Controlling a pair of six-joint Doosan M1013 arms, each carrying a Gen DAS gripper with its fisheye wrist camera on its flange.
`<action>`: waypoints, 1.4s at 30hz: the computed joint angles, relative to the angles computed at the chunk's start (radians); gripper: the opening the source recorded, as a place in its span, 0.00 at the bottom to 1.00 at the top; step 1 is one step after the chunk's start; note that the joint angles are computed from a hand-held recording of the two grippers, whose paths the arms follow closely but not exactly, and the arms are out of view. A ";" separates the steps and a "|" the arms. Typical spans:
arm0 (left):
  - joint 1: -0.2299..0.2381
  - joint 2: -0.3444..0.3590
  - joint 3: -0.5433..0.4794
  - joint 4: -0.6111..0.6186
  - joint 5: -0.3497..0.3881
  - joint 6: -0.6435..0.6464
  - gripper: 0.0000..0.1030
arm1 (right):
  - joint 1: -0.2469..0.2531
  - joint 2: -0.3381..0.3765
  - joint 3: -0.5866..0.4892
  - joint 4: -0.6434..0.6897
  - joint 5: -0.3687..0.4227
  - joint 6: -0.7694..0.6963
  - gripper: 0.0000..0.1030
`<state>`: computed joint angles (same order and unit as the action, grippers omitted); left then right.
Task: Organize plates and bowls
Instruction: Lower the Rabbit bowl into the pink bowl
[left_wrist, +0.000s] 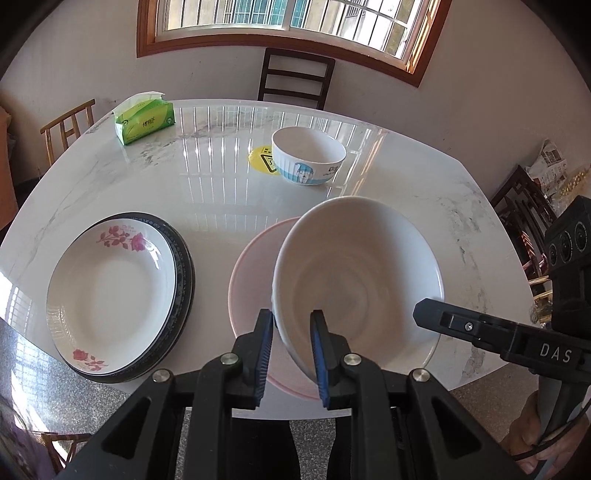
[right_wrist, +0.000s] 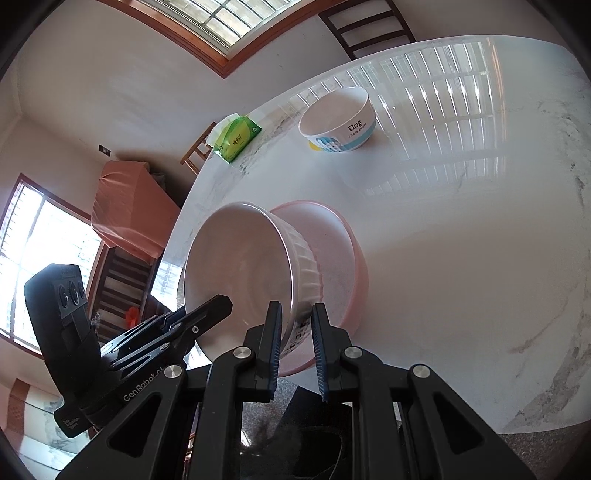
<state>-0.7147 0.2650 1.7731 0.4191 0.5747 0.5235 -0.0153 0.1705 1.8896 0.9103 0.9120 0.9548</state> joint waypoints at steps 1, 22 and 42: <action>0.001 0.001 0.000 -0.004 -0.001 0.003 0.19 | 0.001 0.001 -0.001 -0.003 0.001 0.003 0.16; 0.015 0.031 -0.015 -0.088 0.017 0.077 0.21 | 0.000 0.019 -0.013 -0.027 0.010 0.034 0.17; 0.005 0.035 -0.021 -0.046 0.033 0.050 0.26 | -0.003 0.028 -0.018 -0.016 0.010 0.025 0.18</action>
<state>-0.7096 0.2995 1.7520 0.3730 0.6078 0.5737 -0.0184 0.1985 1.8719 0.8948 0.9216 0.9802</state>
